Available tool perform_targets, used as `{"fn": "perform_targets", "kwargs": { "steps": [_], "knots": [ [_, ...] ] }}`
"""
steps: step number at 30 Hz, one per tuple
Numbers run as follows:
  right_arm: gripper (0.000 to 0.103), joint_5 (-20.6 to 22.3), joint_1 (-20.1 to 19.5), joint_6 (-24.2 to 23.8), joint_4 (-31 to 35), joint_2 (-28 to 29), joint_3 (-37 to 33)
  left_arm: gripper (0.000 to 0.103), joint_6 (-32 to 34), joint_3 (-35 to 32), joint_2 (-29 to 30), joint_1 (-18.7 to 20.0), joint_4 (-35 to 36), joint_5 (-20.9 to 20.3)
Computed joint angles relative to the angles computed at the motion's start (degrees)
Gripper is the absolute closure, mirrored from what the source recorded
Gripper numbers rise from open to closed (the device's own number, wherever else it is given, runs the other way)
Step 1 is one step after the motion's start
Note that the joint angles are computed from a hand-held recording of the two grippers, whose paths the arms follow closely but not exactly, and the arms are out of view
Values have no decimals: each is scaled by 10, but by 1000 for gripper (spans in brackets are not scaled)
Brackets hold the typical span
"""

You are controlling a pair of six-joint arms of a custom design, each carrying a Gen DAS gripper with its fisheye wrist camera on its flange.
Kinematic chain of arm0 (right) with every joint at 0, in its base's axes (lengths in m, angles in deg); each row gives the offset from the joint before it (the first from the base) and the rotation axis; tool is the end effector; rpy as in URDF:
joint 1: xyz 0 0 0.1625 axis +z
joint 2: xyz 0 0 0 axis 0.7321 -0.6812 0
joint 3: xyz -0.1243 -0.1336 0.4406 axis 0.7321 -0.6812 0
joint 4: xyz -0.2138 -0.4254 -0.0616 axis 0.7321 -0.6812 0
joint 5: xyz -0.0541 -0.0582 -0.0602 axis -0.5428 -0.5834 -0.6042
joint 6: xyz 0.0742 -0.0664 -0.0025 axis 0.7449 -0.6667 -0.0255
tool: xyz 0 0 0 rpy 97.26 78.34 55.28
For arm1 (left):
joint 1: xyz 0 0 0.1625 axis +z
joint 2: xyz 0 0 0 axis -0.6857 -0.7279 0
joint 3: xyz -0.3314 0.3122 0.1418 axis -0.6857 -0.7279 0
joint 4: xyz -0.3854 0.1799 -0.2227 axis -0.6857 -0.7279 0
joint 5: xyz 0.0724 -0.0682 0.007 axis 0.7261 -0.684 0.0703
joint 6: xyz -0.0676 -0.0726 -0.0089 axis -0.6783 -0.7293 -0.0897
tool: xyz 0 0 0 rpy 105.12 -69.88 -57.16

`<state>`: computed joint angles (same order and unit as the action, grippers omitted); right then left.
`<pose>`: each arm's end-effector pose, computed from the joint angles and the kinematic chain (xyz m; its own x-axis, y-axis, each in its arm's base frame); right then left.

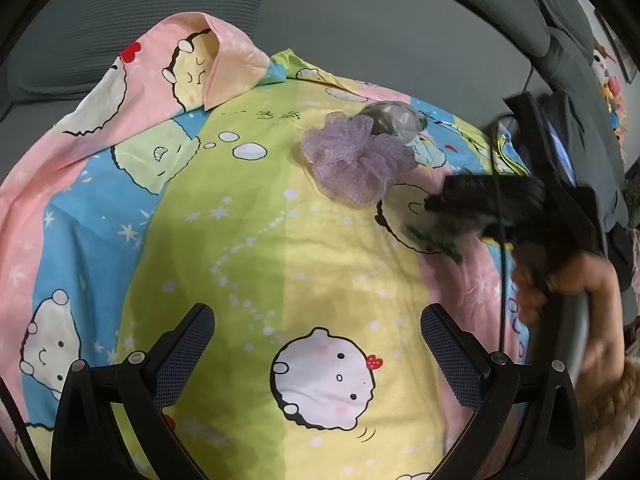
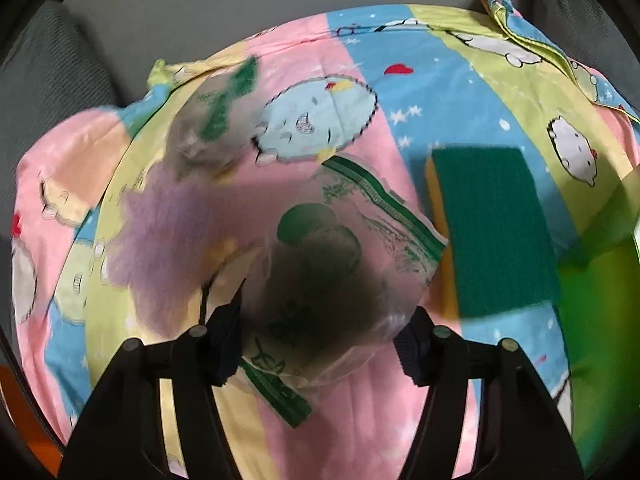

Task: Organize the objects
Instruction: 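Carry the bag over the white box with the right gripper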

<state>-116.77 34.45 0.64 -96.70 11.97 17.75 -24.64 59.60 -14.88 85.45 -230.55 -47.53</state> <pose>-0.0284 -0.7705 0.2493 -0.8093 -0.0315 0.5865 -0.2358 0.9320 -0.2753 -0.3323 -0.5800 -0.0899 -0.8652 -0.1770 -0.4691 0.1444 0.8081 -0.5711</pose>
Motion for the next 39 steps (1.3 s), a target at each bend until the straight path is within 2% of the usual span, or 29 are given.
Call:
{"fn": "perform_targets", "kwargs": {
  "steps": [9,14,18,22,26,29,35,39],
  "knots": [
    [41,18,-23,-70,42,-94,96,0,24,-3,12,-4,-22,-21],
    [41,56,-46,-86,78,-152,140,0,43,-5,21,-8,-45,-43],
    [41,73,-55,-112,78,-182,166,0,31,-10,35,-19,-36,-42],
    [40,82,-61,-131,71,-191,173,0,51,-8,51,-27,-96,-74],
    [40,100,-73,-138,103,-201,167,0,60,-13,74,-36,-133,-93],
    [40,110,-82,-141,117,-206,163,0,66,-28,90,-39,-131,-102],
    [40,119,-99,-140,153,-203,148,0,68,-58,119,-45,-109,-95],
    [39,128,-106,-165,142,-209,151,0,89,-75,136,-53,-112,-93]
  ]
}}
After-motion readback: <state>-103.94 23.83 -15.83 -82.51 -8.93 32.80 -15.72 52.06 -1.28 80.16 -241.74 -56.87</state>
